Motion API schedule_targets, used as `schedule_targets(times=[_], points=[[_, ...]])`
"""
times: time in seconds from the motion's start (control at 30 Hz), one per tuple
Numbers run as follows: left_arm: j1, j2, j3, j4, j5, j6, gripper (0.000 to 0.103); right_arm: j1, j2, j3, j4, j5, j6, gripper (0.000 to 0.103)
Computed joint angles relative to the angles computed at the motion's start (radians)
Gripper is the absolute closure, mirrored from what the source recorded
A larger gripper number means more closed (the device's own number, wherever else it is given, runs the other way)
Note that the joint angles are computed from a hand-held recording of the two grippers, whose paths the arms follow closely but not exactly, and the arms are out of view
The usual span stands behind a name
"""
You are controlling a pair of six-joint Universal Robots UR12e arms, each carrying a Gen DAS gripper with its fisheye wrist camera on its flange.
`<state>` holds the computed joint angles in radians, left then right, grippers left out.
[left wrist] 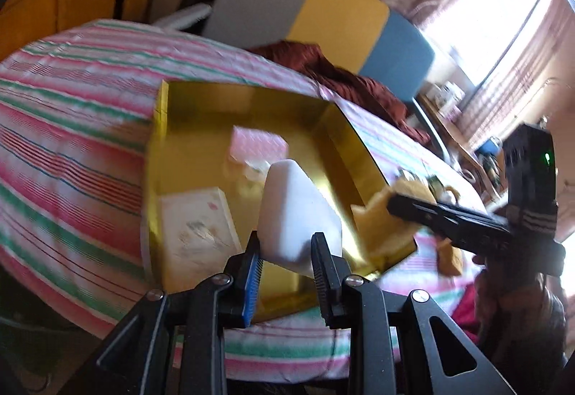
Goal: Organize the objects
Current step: 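Carry the white block with the left tool into the tray while the right drops the sponge there, then withdraw both open tools from the tray toward the remaining items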
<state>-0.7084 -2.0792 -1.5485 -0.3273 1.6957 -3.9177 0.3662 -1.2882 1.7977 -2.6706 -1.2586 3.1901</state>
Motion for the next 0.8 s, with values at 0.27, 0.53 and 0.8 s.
schedule_targets(times=[0.27, 0.53, 0.8], points=[[-0.019, -0.017, 0.036, -0.088, 0.056, -0.018, 0.041, 0.051, 0.011, -0.01, 0.006, -0.175, -0.115, 0.041], [-0.021, 0.017, -0.004, -0.066, 0.15, -0.059, 0.034, 0.024, 0.004, 0.012, 0.004, -0.04, -0.083, 0.026], [-0.04, 0.011, 0.029, -0.125, 0.296, -0.07, 0.026, 0.011, -0.015, 0.043, -0.033, -0.029, -0.024, 0.026]])
